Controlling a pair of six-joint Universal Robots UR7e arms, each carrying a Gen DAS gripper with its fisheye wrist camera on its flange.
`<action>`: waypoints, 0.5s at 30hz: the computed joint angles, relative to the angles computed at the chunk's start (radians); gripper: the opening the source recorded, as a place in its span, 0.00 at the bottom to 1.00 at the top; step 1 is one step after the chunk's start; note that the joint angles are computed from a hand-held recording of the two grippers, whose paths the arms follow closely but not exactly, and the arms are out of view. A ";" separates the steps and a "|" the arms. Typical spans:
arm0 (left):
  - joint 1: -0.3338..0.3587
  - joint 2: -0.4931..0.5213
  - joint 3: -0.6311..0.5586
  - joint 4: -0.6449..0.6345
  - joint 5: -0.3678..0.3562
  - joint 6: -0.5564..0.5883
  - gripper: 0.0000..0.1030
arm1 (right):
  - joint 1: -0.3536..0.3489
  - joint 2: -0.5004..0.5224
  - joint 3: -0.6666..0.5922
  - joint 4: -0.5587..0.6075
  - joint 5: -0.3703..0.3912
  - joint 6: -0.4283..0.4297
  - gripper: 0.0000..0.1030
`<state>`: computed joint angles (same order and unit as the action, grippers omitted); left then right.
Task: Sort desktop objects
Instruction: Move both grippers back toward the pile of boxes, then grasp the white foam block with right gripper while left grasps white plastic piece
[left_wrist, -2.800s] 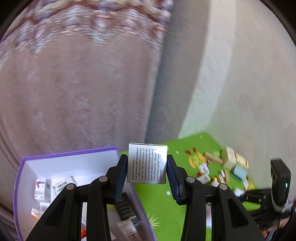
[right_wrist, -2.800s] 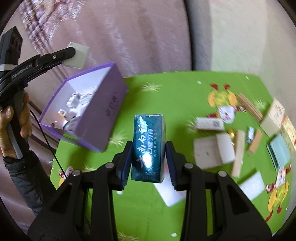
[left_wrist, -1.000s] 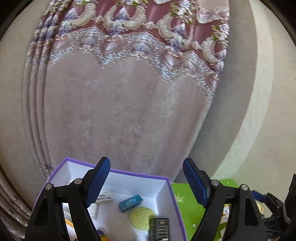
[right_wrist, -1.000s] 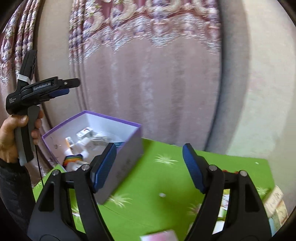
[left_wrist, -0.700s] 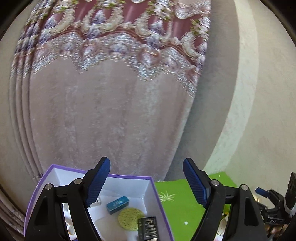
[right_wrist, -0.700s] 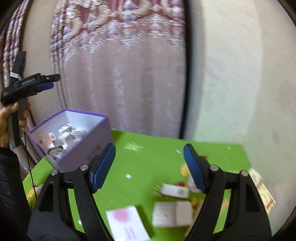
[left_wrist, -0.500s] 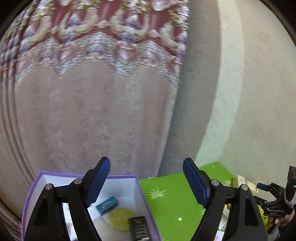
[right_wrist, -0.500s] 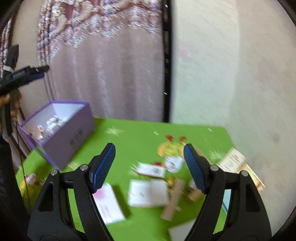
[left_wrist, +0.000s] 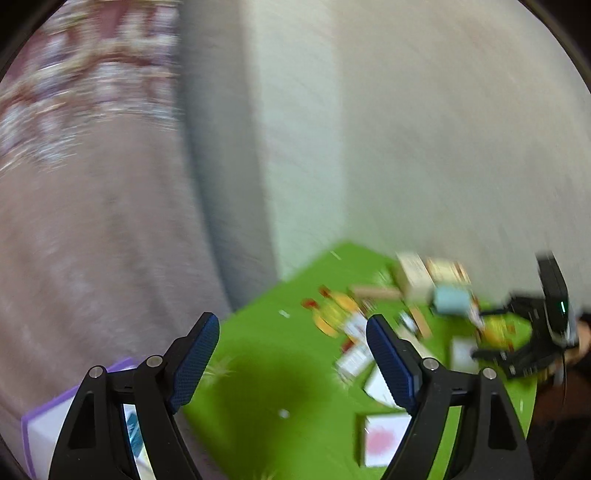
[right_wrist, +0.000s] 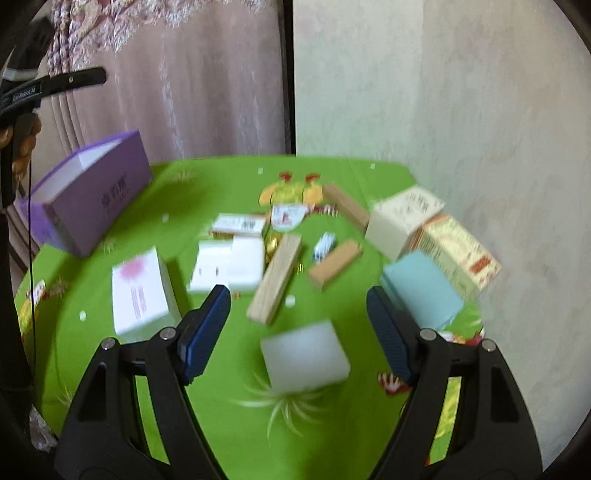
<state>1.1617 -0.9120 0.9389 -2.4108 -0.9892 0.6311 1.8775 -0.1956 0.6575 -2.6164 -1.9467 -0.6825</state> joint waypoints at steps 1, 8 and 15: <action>-0.003 0.010 -0.003 0.047 0.003 0.022 0.80 | -0.003 0.000 0.008 0.001 -0.006 -0.005 0.76; -0.015 0.092 -0.019 0.273 0.025 0.128 0.80 | -0.013 0.001 0.046 0.003 -0.057 -0.034 0.76; 0.000 0.198 -0.098 0.471 0.075 0.121 0.80 | -0.024 0.014 0.027 0.060 -0.084 -0.039 0.75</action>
